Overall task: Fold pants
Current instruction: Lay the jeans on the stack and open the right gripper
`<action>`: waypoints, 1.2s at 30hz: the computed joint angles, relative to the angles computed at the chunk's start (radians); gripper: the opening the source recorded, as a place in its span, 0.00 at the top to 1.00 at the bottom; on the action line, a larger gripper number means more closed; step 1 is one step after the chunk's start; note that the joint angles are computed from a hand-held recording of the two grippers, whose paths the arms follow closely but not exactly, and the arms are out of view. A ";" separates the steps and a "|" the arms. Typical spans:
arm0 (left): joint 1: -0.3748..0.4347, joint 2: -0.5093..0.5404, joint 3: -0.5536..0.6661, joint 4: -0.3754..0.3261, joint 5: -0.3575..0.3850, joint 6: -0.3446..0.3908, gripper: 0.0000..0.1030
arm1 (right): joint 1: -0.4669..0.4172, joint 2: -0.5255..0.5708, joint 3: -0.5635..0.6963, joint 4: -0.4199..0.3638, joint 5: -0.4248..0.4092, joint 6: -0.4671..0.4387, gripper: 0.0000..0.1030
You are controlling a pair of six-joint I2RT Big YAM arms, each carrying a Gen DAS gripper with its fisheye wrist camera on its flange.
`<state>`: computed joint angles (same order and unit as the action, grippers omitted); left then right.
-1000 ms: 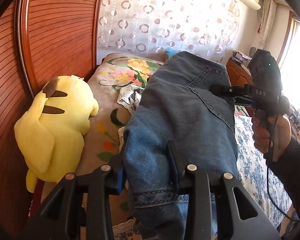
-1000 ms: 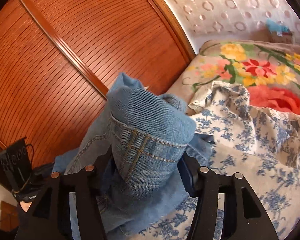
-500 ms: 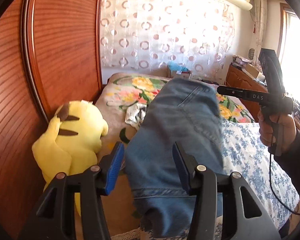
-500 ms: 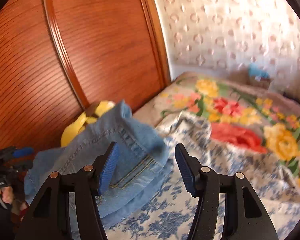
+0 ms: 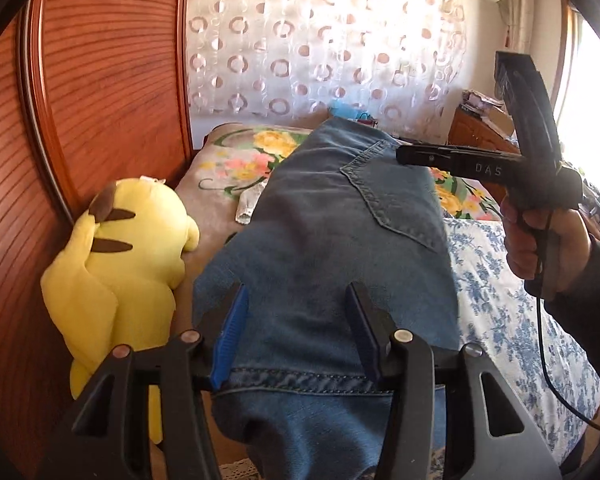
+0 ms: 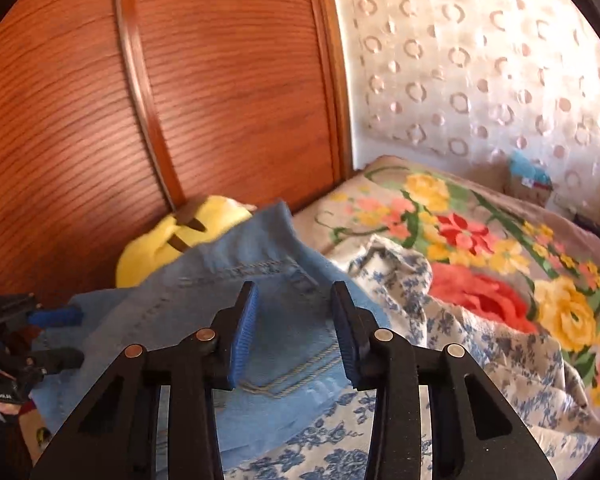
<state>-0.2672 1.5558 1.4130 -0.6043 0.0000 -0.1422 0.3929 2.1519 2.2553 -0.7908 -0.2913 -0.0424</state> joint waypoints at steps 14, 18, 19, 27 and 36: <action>-0.004 0.007 -0.041 0.032 -0.035 -0.015 0.51 | -0.001 0.031 -0.027 0.003 0.018 -0.007 0.64; -0.003 -0.001 -0.040 0.023 -0.032 -0.033 0.51 | -0.001 -0.013 -0.094 0.061 0.024 0.015 0.64; -0.004 -0.005 -0.039 0.021 -0.036 -0.036 0.51 | -0.002 -0.029 -0.118 0.081 0.025 0.022 0.64; -0.034 -0.056 -0.050 0.020 -0.067 -0.049 0.51 | -0.002 -0.179 -0.304 0.175 0.026 0.041 0.64; -0.137 -0.117 -0.065 0.054 -0.120 -0.020 0.33 | -0.018 -0.367 -0.533 0.240 0.048 0.064 0.64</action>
<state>-0.4044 1.4390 1.3479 -0.5502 -0.1198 -0.1619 0.3745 1.7853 1.7220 -0.5506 -0.2434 0.0217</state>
